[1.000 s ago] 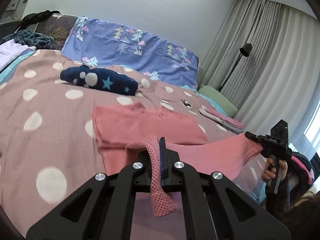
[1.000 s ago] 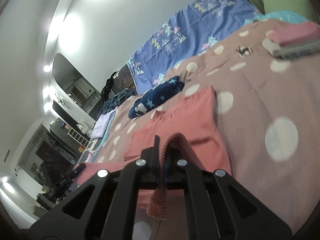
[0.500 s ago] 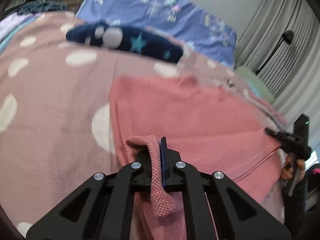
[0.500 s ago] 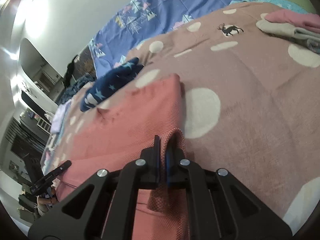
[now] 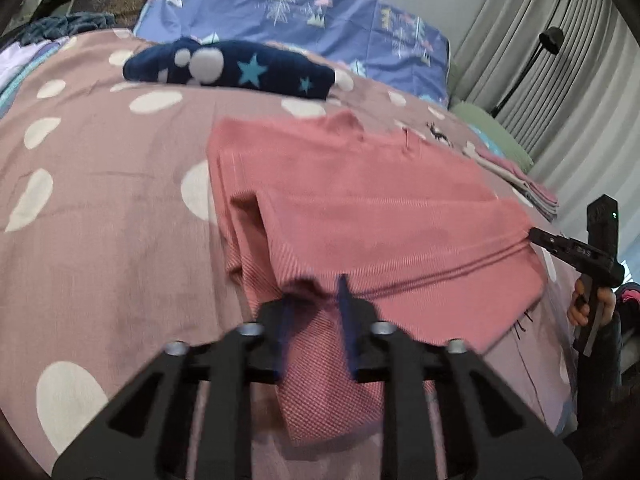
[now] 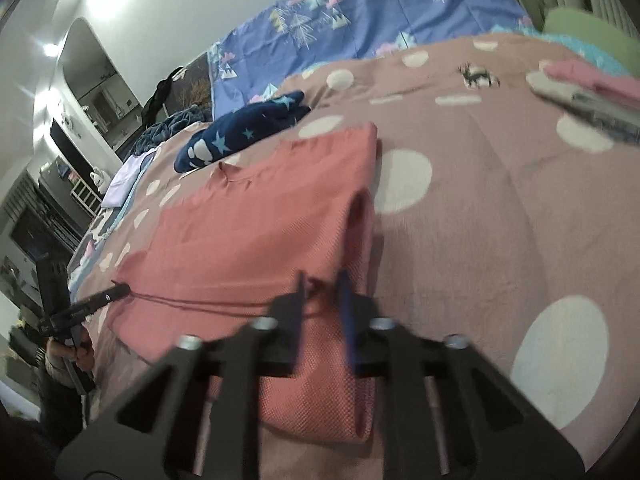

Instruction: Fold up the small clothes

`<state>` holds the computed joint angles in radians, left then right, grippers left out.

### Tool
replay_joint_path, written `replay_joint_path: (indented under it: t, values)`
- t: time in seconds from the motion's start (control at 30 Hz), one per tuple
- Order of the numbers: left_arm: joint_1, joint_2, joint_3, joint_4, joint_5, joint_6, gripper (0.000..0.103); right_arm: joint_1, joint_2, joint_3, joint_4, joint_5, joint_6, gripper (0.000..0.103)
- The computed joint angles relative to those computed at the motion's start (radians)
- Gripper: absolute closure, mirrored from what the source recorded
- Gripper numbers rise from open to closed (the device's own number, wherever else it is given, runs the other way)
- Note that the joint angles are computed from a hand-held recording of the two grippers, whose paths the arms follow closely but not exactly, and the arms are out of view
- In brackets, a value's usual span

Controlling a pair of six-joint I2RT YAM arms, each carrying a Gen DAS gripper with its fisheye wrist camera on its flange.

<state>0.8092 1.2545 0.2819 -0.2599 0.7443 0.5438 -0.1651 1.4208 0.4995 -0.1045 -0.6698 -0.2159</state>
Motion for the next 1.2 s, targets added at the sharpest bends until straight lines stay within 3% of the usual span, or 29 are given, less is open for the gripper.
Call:
replay_joint_path:
  t: [0.03, 0.13, 0.23, 0.27, 0.3, 0.33, 0.37, 0.4, 0.47, 0.53, 0.6, 0.7, 0.8, 0.87, 1.0, 1.2]
  values:
    - [-0.007, 0.016, 0.016, -0.007, 0.015, -0.012, 0.1, -0.002, 0.037, 0.017, 0.011, -0.025, 0.029, 0.099]
    - [-0.029, 0.002, 0.041, 0.029, 0.06, -0.099, 0.1, -0.005, 0.093, 0.078, 0.035, -0.128, 0.127, 0.099]
    - [-0.087, -0.018, 0.071, 0.2, 0.038, -0.304, 0.1, 0.022, 0.135, 0.156, 0.132, -0.152, 0.291, 0.099]
    - [-0.116, 0.013, 0.081, 0.301, -0.007, -0.382, 0.099, 0.032, 0.153, 0.178, 0.169, -0.136, 0.335, 0.097]
    - [-0.139, 0.062, 0.091, 0.403, -0.063, -0.458, 0.098, 0.044, 0.177, 0.193, 0.227, -0.103, 0.38, 0.089]
    - [-0.154, 0.128, 0.115, 0.461, -0.113, -0.51, 0.084, 0.06, 0.193, 0.193, 0.293, -0.04, 0.416, 0.08]
    - [-0.157, 0.176, 0.14, 0.466, -0.136, -0.528, 0.07, 0.071, 0.217, 0.195, 0.342, 0.046, 0.445, 0.056]
    - [-0.154, 0.234, 0.17, 0.458, -0.149, -0.538, 0.068, 0.068, 0.238, 0.2, 0.349, 0.059, 0.458, 0.052]
    - [-0.146, 0.285, 0.183, 0.45, -0.149, -0.493, 0.066, 0.038, 0.287, 0.213, 0.34, -0.024, 0.443, 0.052]
    - [-0.156, 0.305, 0.174, 0.463, -0.184, -0.442, 0.062, 0.029, 0.309, 0.214, 0.326, -0.02, 0.388, 0.055]
    - [-0.149, 0.358, 0.194, 0.451, -0.177, -0.407, 0.062, 0.033, 0.344, 0.247, 0.281, -0.005, 0.341, 0.068]
    - [-0.16, 0.389, 0.212, 0.456, -0.168, -0.389, 0.063, 0.038, 0.387, 0.3, 0.226, -0.028, 0.32, 0.074]
    - [-0.179, 0.383, 0.205, 0.482, -0.163, -0.367, 0.064, 0.078, 0.385, 0.322, 0.218, 0.017, 0.294, 0.074]
    - [-0.213, 0.369, 0.19, 0.5, -0.197, -0.336, 0.07, 0.101, 0.382, 0.329, 0.207, 0.04, 0.276, 0.074]
    - [-0.243, 0.355, 0.177, 0.506, -0.25, -0.286, 0.071, 0.132, 0.409, 0.347, 0.203, 0.071, 0.251, 0.074]
    - [-0.27, 0.388, 0.226, 0.489, -0.304, -0.293, 0.069, 0.12, 0.446, 0.358, 0.215, 0.014, 0.262, 0.074]
